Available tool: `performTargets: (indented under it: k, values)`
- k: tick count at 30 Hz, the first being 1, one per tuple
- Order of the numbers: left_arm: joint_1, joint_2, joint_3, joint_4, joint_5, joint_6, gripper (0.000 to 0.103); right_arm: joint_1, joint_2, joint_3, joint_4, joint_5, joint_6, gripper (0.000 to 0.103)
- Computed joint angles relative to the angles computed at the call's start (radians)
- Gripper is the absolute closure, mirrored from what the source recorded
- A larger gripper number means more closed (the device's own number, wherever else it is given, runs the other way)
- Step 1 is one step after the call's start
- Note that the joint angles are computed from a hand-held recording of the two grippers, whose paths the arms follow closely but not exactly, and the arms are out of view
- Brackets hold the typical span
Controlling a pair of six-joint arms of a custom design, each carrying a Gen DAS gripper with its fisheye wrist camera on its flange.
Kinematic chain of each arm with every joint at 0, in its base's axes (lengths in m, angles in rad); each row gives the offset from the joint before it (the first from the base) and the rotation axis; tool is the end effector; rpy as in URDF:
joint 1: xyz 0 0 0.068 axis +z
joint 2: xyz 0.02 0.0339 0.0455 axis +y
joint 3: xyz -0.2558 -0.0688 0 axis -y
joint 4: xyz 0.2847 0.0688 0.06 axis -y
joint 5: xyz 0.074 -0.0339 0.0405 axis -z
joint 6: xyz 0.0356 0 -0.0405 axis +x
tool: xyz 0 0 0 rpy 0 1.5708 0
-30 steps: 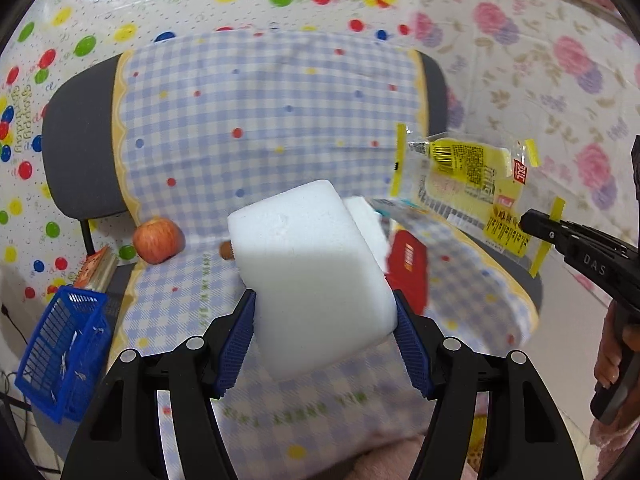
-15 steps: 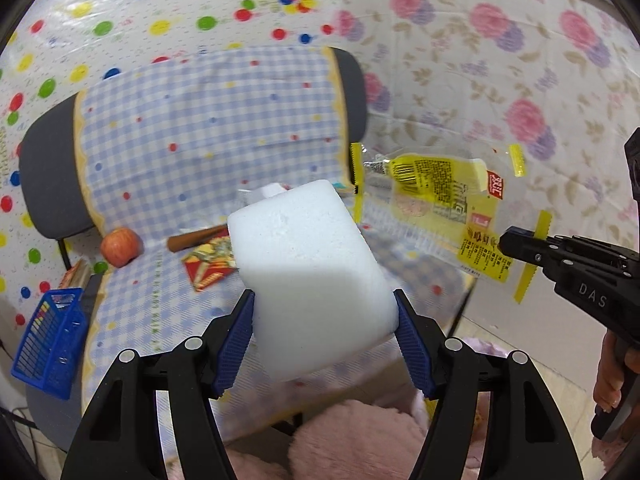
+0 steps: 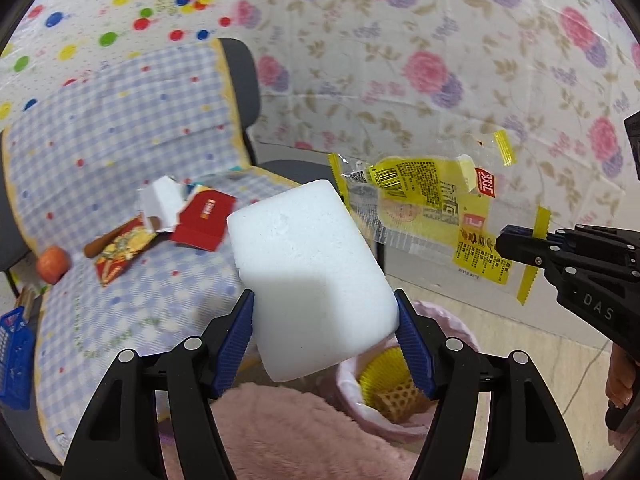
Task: Collect trash
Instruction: 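Carry both items over the pink bin and open both grippers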
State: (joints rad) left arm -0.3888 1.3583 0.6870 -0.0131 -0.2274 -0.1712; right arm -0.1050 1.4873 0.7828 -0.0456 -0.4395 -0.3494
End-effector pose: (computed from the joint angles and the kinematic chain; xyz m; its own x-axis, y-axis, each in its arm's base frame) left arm 0.2904 -0.1103 0.1647 -0.6119 0.0713 -0.7878 0.1050 0.9944 0.0084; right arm 0.3319 -0.0197 0.1573 -0.5635 -0.2521 -0.7867 -0.4338 0.9007 0.0221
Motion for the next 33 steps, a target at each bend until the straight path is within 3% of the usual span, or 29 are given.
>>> performTargets:
  k: [14, 26, 28, 29, 30, 33]
  values:
    - [-0.11, 0.238, 0.109, 0.015, 0.065, -0.003, 0.034, -0.139, 0.067, -0.05, -0.055, 0.049, -0.072, 0.098]
    - [-0.082, 0.37, 0.226, -0.014, 0.124, -0.021, 0.024, -0.121, 0.266, 0.072, -0.041, 0.068, -0.056, 0.098]
    - [-0.067, 0.377, 0.234, -0.018, 0.137, -0.035, 0.018, -0.117, 0.298, 0.096, -0.041, 0.058, -0.051, 0.088]
    - [-0.059, 0.378, 0.233, -0.017, 0.146, -0.04, 0.018, -0.114, 0.315, 0.108, -0.039, 0.056, -0.047, 0.072]
    - [-0.054, 0.377, 0.232, -0.015, 0.148, -0.043, 0.018, -0.111, 0.322, 0.113, -0.035, 0.054, -0.043, 0.064]
    - [-0.038, 0.365, 0.222, -0.008, 0.151, -0.047, 0.018, -0.108, 0.328, 0.121, -0.028, 0.056, -0.036, 0.064]
